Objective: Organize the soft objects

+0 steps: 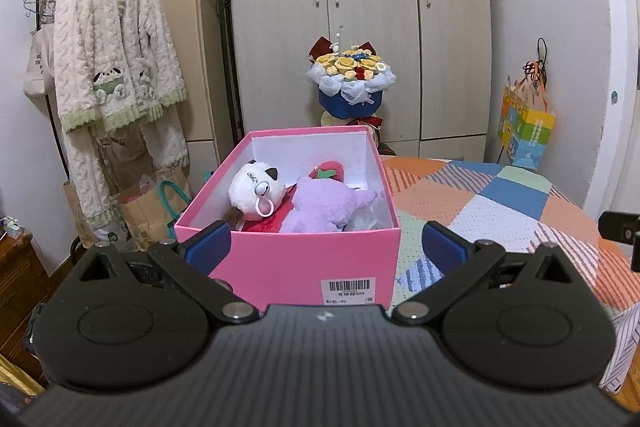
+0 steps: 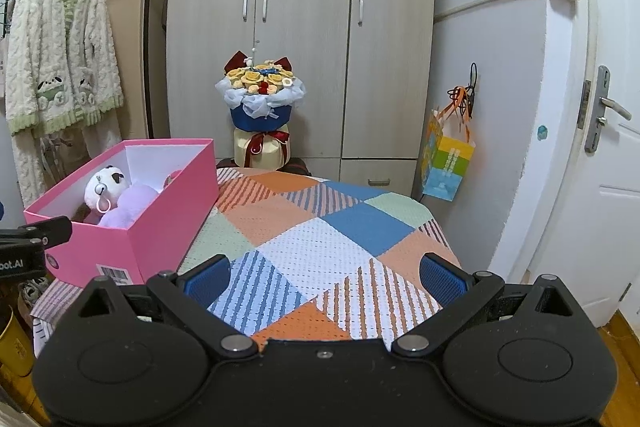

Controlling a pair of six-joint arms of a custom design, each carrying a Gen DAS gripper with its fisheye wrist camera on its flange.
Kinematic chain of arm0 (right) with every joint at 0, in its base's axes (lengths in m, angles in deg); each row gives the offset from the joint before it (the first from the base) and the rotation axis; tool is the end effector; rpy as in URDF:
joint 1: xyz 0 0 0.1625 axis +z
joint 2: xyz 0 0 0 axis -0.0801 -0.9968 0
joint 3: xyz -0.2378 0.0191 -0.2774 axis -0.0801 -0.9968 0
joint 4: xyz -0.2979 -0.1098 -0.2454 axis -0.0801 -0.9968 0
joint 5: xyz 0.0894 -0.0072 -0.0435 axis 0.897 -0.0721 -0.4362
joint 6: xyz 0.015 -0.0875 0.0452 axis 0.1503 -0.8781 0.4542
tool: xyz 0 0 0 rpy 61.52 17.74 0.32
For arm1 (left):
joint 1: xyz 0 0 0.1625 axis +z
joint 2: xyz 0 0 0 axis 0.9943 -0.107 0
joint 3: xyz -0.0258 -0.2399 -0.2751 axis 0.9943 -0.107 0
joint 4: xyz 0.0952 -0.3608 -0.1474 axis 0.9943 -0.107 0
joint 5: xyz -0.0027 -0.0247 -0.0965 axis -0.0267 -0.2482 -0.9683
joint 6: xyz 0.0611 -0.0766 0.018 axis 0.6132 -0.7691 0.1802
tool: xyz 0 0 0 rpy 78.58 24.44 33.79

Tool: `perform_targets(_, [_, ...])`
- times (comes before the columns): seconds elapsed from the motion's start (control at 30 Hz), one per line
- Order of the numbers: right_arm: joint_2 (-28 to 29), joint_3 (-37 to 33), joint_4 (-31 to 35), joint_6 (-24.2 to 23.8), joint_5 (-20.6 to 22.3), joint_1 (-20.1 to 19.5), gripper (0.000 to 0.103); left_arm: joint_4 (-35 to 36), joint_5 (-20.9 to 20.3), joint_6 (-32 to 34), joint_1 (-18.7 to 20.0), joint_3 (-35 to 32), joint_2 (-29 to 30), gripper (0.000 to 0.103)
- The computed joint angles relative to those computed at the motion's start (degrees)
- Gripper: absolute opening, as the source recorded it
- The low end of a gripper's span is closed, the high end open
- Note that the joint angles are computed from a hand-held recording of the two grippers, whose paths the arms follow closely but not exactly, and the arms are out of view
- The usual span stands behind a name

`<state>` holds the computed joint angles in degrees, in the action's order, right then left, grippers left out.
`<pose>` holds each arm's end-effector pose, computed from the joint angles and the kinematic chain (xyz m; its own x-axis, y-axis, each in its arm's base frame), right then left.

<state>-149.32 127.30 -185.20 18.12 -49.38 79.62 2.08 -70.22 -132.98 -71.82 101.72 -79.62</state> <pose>0.0340 -0.4581 0.4242 -0.5926 -0.4616 0.6600 -0.8049 0.3703 -0.4637 -0.4664 -0.3287 -0.0087 -0.5847 -0.4764 -0.6566 0.5644 0.3425 -0.7511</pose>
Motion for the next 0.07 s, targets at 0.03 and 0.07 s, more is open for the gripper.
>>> perform_targets(0.03, [0.08, -0.01, -0.09, 0.09, -0.1, 0.05, 0.102, -0.47, -0.01, 0.33, 0.0, 0.19, -0.15, 0.103])
perform_targets(0.07, [0.18, -0.08, -0.11, 0.16, -0.2, 0.08, 0.102, -0.93, -0.01, 0.57, -0.05, 0.44, -0.3, 0.103])
